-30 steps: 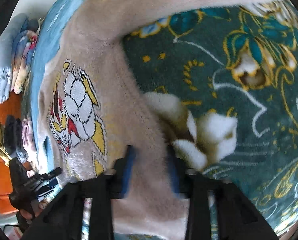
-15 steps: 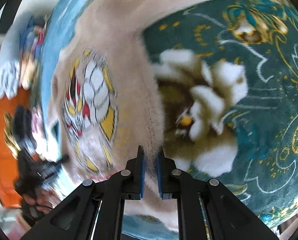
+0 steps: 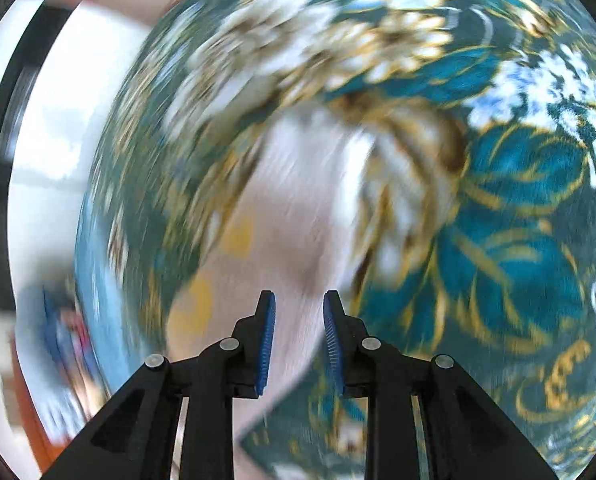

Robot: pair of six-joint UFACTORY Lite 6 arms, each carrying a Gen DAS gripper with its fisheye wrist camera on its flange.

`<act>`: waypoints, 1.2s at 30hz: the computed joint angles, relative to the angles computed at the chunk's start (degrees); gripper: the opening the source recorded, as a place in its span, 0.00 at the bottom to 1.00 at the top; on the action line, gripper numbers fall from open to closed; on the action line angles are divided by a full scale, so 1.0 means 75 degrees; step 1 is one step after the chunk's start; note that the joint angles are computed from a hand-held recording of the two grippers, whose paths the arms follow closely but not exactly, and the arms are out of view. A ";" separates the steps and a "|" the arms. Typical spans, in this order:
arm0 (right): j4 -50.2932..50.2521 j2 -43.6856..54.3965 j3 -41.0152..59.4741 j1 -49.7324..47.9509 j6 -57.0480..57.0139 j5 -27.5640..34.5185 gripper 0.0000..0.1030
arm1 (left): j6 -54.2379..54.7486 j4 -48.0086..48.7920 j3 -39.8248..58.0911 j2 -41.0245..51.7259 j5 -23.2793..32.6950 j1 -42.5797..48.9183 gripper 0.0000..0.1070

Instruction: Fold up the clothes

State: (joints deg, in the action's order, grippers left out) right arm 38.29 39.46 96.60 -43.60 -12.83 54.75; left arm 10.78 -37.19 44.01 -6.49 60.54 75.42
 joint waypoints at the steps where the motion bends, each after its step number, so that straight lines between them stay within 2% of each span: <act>1: -0.0075 0.0336 0.0363 0.0038 0.0366 -0.0098 0.25 | -0.0110 -0.0064 0.0006 0.0035 -0.0091 0.0157 0.53; 4: -0.0317 0.0938 0.1068 0.0197 0.1011 -0.0181 0.25 | -0.0479 -0.0092 0.0189 0.0214 -0.0380 0.0308 0.53; 7: -0.0428 0.1381 0.1671 0.0339 0.1428 -0.0175 0.23 | 0.0335 0.0067 0.0210 0.0596 -0.0431 0.1349 0.54; 8: -0.0518 0.1436 0.1824 0.0358 0.1496 -0.0113 0.14 | 0.0495 0.0100 0.0263 0.0753 -0.0477 0.1558 0.54; 10: -0.0785 0.1348 0.2014 0.0342 0.1467 0.0127 0.10 | 0.0508 0.0152 0.0395 0.0972 -0.0555 0.1688 0.55; 14: -0.0551 -0.0053 0.1179 0.0581 0.0409 0.0017 0.10 | 0.0455 0.0247 0.0426 0.1386 -0.0816 0.1888 0.55; 20: -0.0472 -0.2805 -0.0171 0.1766 -0.1534 0.0066 0.10 | 0.0579 0.0044 0.0564 0.2019 -0.1300 0.1614 0.55; 24: -0.0641 -0.4338 -0.0960 0.3244 -0.1885 0.0042 0.10 | 0.0703 0.0084 0.0822 0.2336 -0.1474 0.1443 0.55; 28: -0.1351 -0.4910 -0.1833 0.5472 -0.0877 -0.0536 0.10 | 0.0847 0.0430 0.0951 0.2525 -0.1757 0.1163 0.53; 30: -0.1791 -0.4977 -0.2312 0.6682 -0.0024 -0.0865 0.10 | 0.1113 0.0268 0.0978 0.2605 -0.1724 0.1181 0.52; 32: -0.2084 -0.4892 -0.2721 0.7792 0.0761 -0.1233 0.10 | 0.1424 0.0074 0.1081 0.2754 -0.1624 0.1316 0.47; 33: -0.2280 -0.4770 -0.2871 0.8325 0.1163 -0.1432 0.10 | 0.1568 0.0081 0.1201 0.2881 -0.1590 0.1462 0.41; 36: -0.3137 -0.4073 -0.2947 0.9729 0.2365 -0.1961 0.09 | 0.1797 0.0003 0.1394 0.3145 -0.1553 0.1555 0.35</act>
